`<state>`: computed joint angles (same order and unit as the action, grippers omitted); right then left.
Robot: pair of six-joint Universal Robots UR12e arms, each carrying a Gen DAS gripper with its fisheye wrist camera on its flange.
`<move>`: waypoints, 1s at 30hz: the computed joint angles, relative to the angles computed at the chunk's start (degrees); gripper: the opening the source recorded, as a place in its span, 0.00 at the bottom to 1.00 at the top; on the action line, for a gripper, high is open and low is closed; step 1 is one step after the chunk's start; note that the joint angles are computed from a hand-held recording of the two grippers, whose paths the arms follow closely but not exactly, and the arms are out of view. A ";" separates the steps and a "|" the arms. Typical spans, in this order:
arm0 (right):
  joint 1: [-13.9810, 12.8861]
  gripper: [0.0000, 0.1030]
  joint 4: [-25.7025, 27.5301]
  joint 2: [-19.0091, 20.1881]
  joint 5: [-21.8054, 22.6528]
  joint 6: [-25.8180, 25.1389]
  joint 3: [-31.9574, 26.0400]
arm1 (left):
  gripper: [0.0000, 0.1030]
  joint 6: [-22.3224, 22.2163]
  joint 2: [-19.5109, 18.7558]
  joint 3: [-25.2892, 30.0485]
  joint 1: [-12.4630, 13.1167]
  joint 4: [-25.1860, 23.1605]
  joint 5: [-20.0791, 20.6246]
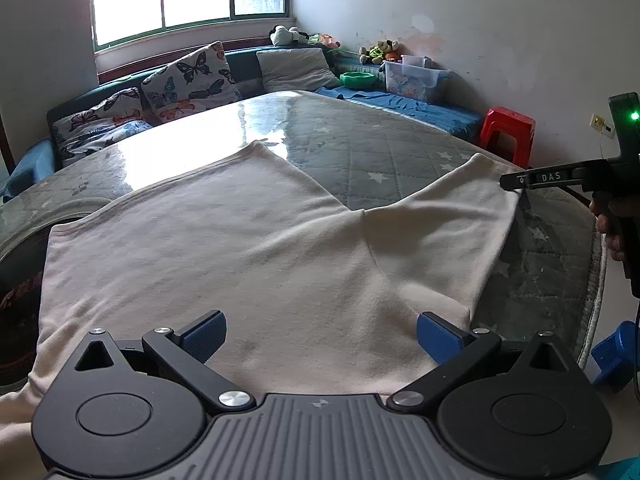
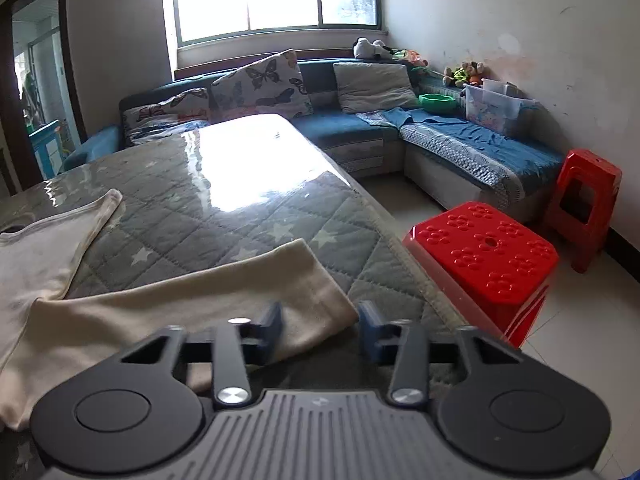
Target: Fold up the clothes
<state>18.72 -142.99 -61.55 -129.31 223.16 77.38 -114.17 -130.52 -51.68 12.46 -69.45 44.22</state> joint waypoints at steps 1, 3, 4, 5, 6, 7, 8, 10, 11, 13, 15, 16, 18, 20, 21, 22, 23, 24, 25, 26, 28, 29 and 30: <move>-0.01 0.28 0.15 0.07 -0.26 0.03 -0.11 | 1.00 -0.14 0.02 -0.05 -0.01 0.15 -0.08; 0.03 0.15 0.70 0.30 -0.88 0.30 -0.58 | 1.00 -0.65 -0.03 0.01 -0.03 0.47 -0.19; 0.02 0.14 0.61 0.30 -0.87 0.44 -0.58 | 1.00 -1.01 -0.07 0.06 -0.04 0.68 -0.22; 0.00 0.12 0.52 0.30 -0.86 0.58 -0.58 | 1.00 -1.35 -0.10 0.09 -0.05 0.92 -0.17; -0.02 0.11 0.32 0.27 -0.76 0.42 -0.50 | 1.00 -1.62 -0.14 0.11 -0.05 1.13 -0.09; -0.04 0.09 -0.10 0.24 -0.65 0.15 -0.39 | 1.00 -1.88 -0.17 0.14 -0.05 1.34 -0.01; -0.05 0.09 -0.59 0.14 -0.63 -0.03 -0.25 | 1.00 -2.06 -0.20 0.14 -0.06 1.60 0.12; -0.05 0.08 -2.18 -0.14 -0.59 -0.80 0.03 | 1.00 -1.99 -0.19 0.03 -0.09 1.83 0.40; -0.02 0.08 -2.87 -0.24 -0.70 -1.21 0.07 | 1.00 -1.82 -0.18 -0.04 -0.12 1.77 0.49; 0.03 0.08 -4.20 -0.43 -0.79 -2.62 -0.19 | 1.00 -1.56 -0.17 -0.18 -0.22 1.81 0.68; 0.11 0.08 -5.61 -0.62 -0.67 -4.49 -0.71 | 1.00 -1.10 -0.17 -0.29 -0.28 1.63 0.74; 0.16 0.08 -6.37 -0.72 -0.43 -5.72 -1.15 | 1.00 -1.00 -0.17 -0.35 -0.29 1.57 0.71; 0.32 0.08 -7.55 -0.77 0.23 -8.02 -2.20 | 1.00 -1.04 -0.19 -0.40 -0.28 1.43 0.53; 0.54 0.08 -8.62 -0.68 1.42 -10.74 -3.82 | 1.00 -1.44 -0.14 -0.51 -0.17 1.66 0.26; 0.63 0.08 -9.19 -0.58 2.21 -11.94 -4.63 | 1.00 -1.72 -0.11 -0.55 -0.06 1.76 -0.01; 0.76 0.07 -10.06 -0.44 3.17 -13.29 -5.44 | 1.00 -2.03 -0.08 -0.54 0.09 1.74 -0.45; 0.95 0.07 -10.82 -0.21 4.03 -14.88 -6.41 | 1.00 -2.33 -0.04 -0.52 0.29 1.66 -0.97; 1.17 0.07 -11.18 0.16 4.73 -16.57 -7.62 | 1.00 -2.64 0.03 -0.47 0.53 1.50 -1.60; 1.40 0.07 -11.40 0.60 5.41 -18.27 -8.91 | 1.00 -2.96 0.13 -0.52 0.81 1.46 -2.34; 1.62 0.07 -11.53 1.13 6.41 -19.98 -10.36 | 1.00 -3.45 0.23 -0.58 1.12 1.68 -3.11; 2.04 0.07 -11.20 2.31 8.71 -22.98 -13.31 | 1.00 -5.01 0.27 -0.62 1.82 2.68 -4.04; 2.27 0.07 -10.85 3.00 10.21 -24.48 -14.96 | 1.00 -6.03 0.22 -0.58 2.21 3.32 -4.39; 2.46 0.07 -10.29 3.79 11.69 -25.97 -16.65 | 1.00 -7.31 0.08 -0.46 2.62 4.08 -4.67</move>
<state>21.17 -153.28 -57.76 -117.62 197.19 60.73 -121.48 -130.44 -52.13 15.08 -65.37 39.55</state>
